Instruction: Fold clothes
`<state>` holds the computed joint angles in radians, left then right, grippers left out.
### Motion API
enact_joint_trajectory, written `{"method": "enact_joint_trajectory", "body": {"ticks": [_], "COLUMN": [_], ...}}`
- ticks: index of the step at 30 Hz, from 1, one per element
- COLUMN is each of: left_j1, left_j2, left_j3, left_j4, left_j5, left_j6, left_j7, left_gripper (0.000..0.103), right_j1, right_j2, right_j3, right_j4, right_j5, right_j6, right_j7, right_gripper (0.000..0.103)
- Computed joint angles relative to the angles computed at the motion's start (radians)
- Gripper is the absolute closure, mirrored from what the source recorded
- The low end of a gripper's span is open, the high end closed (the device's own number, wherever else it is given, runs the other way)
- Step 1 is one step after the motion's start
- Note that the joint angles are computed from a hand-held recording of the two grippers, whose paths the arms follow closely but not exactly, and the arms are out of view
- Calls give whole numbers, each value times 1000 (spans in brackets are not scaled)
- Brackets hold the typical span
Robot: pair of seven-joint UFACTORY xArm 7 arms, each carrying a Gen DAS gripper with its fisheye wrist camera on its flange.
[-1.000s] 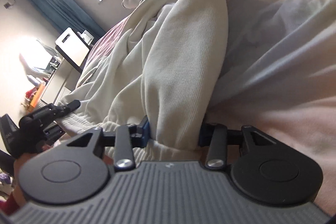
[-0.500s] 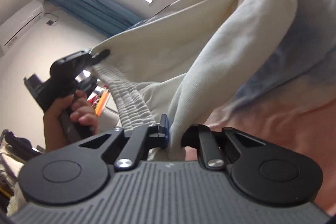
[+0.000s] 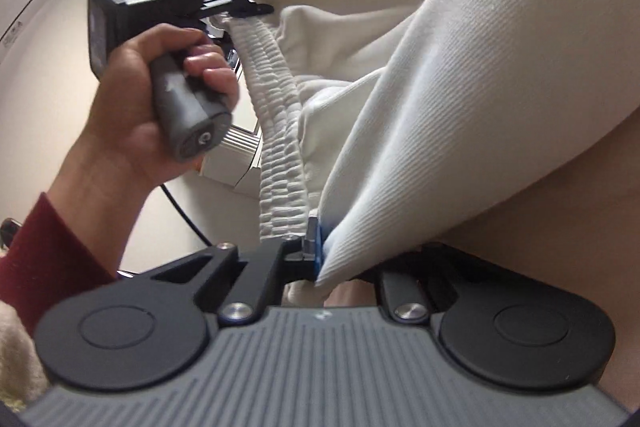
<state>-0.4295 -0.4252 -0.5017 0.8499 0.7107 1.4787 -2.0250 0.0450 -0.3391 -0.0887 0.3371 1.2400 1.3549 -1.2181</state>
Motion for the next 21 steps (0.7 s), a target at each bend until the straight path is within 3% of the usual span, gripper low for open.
{"method": "enact_joint_trajectory", "body": {"ticks": [3,6,8,10,11,13,16,20,21], "left_j1": [7,9,3,-5,-11,-36,-95,-211,-259], "left_j2": [17,23,27,58,81,143,233,438,514], "left_j3": [31,52,42,10,-11,-62,-126,-214,-233], "left_j4": [-57,-78,-51,11,53,156,312,586,672], "left_j5": [-12,-29,-39,-42,-35,5,89,242,299], "left_j6": [-55,-90,-71,-4,49,177,302,505,568], "left_j7": [-9,-18,-7,-2,-4,-22,-34,-17,-15], "left_gripper": [86,76,57,41,29,15,2,0,0], "right_j1": [11,9,9,4,-4,-6,-35,-82,-106], "right_j2": [10,9,-15,-77,-106,-128,-227,-366,-387], "right_j3": [13,11,18,15,18,-34,-74,-153,-204], "right_j4": [6,34,48,40,37,51,63,105,125], "right_j5": [18,-26,-65,-99,-116,-166,-237,-326,-368], "right_j6": [-24,-9,-19,-49,-61,-3,57,115,137], "right_j7": [-15,-12,14,21,24,17,50,45,4], "right_gripper": [88,85,75,43,19,1,0,0,0]}}
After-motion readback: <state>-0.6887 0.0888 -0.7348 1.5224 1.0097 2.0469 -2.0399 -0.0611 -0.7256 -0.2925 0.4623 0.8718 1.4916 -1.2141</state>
